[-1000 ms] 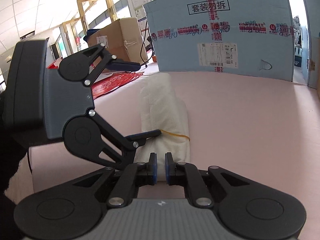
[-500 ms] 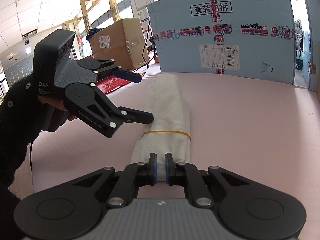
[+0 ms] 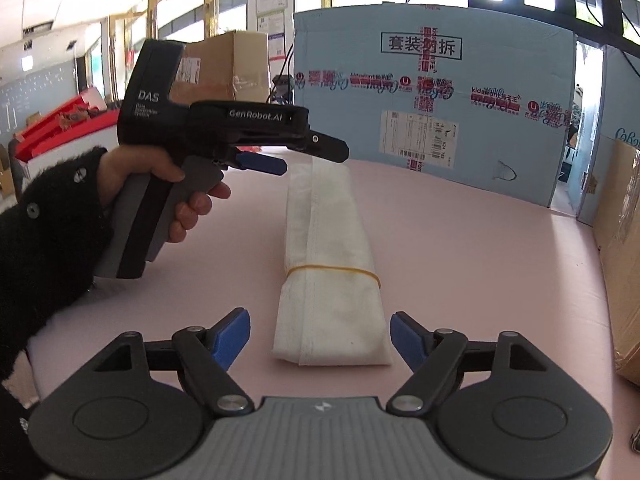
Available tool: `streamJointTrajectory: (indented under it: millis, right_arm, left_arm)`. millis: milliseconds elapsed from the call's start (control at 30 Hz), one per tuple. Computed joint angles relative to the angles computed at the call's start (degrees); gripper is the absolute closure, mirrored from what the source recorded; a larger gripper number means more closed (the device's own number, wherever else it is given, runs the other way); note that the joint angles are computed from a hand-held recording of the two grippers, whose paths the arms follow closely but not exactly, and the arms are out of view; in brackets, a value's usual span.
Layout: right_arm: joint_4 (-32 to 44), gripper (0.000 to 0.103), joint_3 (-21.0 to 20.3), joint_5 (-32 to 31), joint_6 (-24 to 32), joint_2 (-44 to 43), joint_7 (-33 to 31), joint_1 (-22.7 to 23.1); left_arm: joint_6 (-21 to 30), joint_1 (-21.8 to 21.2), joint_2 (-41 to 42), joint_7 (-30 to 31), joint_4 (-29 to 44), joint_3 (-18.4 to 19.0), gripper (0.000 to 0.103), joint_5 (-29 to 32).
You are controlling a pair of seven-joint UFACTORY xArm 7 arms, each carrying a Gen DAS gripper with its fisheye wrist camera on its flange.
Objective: Fold shopping bag
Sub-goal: 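Grasp the banded white bag bundle with the left tool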
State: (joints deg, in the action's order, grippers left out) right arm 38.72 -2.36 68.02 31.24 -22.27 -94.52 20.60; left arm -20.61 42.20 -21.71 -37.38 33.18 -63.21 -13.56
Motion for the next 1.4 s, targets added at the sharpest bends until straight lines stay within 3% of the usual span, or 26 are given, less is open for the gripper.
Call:
streamJointTrajectory:
  millis: [67,400,467,533,733,900,1033,1167,1267,1367,1400]
  right_arm:
    - [-0.71,0.022,1.83,1.39,-6.07,0.37,-2.07,1.0]
    - [4.24,0.021,1.99,4.5,-20.92,7.94,-0.77,2.21]
    - [5.65,0.022,2.38,4.14,-22.99,10.0,3.53,1.36]
    - [6.57,0.022,2.65,2.84,-23.86,11.32,8.91,0.34]
    - [9.22,0.021,-0.9,5.91,-5.23,11.96,14.05,-4.4]
    - [11.91,0.019,-0.24,11.63,2.18,14.58,15.72,-8.54]
    - [13.62,0.019,1.16,14.56,5.53,16.38,17.64,-11.52]
    - [15.27,0.019,2.96,16.56,5.56,18.07,19.2,-12.67]
    - [15.3,0.021,3.79,16.97,6.68,18.26,18.79,-12.87]
    - [15.51,0.026,4.05,17.37,8.82,18.71,18.88,-13.07]
    - [15.51,0.029,4.25,17.45,8.44,18.7,18.9,-13.08]
  left_arm:
    - [-3.01,-1.77,2.21,0.34,-0.6,1.24,0.0,0.11]
    - [-7.07,-10.79,10.2,4.79,-0.15,6.73,0.0,-3.62]
    - [-7.01,-10.71,10.88,6.88,0.21,5.7,0.0,-6.77]
    - [-7.74,-13.29,12.31,6.24,0.18,8.18,0.0,-6.83]
    - [-11.65,-19.93,15.68,2.08,-0.22,14.88,0.0,-5.55]
    - [-14.71,-23.66,17.74,2.93,0.09,17.17,0.0,-7.24]
    - [-15.36,-26.72,19.24,8.7,1.48,17.62,0.0,-13.46]
    - [-13.37,-29.93,20.18,19.48,4.1,17.81,0.0,-23.42]
    - [-13.12,-31.9,20.27,19.35,4.18,19.98,0.001,-22.74]
    - [-11.99,-33.51,20.11,15.17,3.56,23.15,0.015,-16.85]
    - [-11.26,-34.0,20.12,13.47,3.5,24.35,0.028,-14.23]
